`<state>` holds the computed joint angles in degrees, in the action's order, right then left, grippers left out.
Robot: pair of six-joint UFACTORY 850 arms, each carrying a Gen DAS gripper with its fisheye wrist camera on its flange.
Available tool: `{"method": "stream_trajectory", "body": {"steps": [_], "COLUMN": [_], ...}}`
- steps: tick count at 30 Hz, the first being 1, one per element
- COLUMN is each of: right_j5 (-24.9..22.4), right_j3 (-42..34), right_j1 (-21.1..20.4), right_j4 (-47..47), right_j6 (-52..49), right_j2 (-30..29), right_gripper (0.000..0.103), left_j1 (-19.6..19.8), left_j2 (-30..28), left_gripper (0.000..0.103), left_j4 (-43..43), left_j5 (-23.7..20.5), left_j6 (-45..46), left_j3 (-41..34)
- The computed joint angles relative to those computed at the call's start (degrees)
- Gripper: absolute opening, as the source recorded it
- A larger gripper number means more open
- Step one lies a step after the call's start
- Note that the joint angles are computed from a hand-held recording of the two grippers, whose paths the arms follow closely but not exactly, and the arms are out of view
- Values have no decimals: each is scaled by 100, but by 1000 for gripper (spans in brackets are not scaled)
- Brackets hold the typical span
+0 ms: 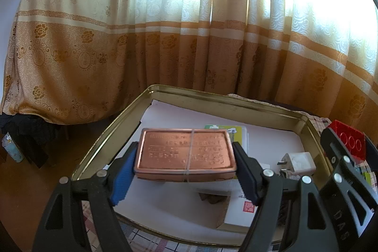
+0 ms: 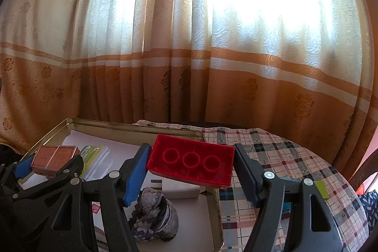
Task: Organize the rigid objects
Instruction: 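Open the left tool to drop the copper plate while the right tool releases the red brick, then move both tools out of the tray toward the blue and lime-green bricks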
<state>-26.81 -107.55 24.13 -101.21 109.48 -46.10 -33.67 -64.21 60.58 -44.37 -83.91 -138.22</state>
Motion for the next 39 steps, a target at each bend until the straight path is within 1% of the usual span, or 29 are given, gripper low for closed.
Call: {"method": "stream_trajectory", "body": {"steps": [3, 4, 6, 7, 8, 9, 11, 13, 16, 20, 24, 29, 32, 36, 39], "right_j5": [77, 76, -16, -37, -50, -49, -90, -128, -225, -277, -297, -421, -619, -633, -741], "right_j3": [-64, -68, -35, -3, 29, 55, 127, 165, 207, 247, 325, 477, 696, 823, 969], "right_j1": [-4, -4, 2, -2, -19, -33, -44, -38, -13, -4, -18, -12, 11, 19, 28], "right_j4": [118, 109, 31, -16, -60, -95, -241, -351, -443, -538, -613, -740, -1049, -923, -1026], "right_j6": [-158, -158, -19, 78, 206, 308, 545, 664, 742, 850, 1002, 1238, 1610, 1468, 1594], "right_j2": [-36, -37, -24, -6, 12, 28, 68, 86, 103, 124, 174, 265, 384, 477, 564], "right_gripper": [72, 72, 74, 75, 83, 90, 91, 91, 95, 96, 96, 96, 96, 96, 96], "left_j1": [4, 4, -1, 2, 37, 65, 71, 47, 29, 56, 55, 53, 39, 11, -18], "left_j2": [-12, -47, -154, -203, -133, -32, 11, -39, -112, 32, -61, -60, 129, 365, 488], "left_gripper": [77, 80, 92, 103, 103, 103, 103, 103, 103, 103, 103, 103, 103, 103, 103], "left_j4": [-36, -80, -153, -206, -271, -285, -282, -256, -260, -242, -288, -269, 6, 403, 643], "left_j5": [-57, -100, -323, -420, -380, -242, -211, -306, -392, -246, -307, -355, -275, -149, -135], "left_j6": [4, 51, 76, 72, -48, -153, -230, -174, -113, -274, -205, -287, -684, -1160, -1434], "left_j3": [-25, -90, -285, -371, -254, -76, 10, -76, -199, 57, -102, -102, 247, 690, 914]}}
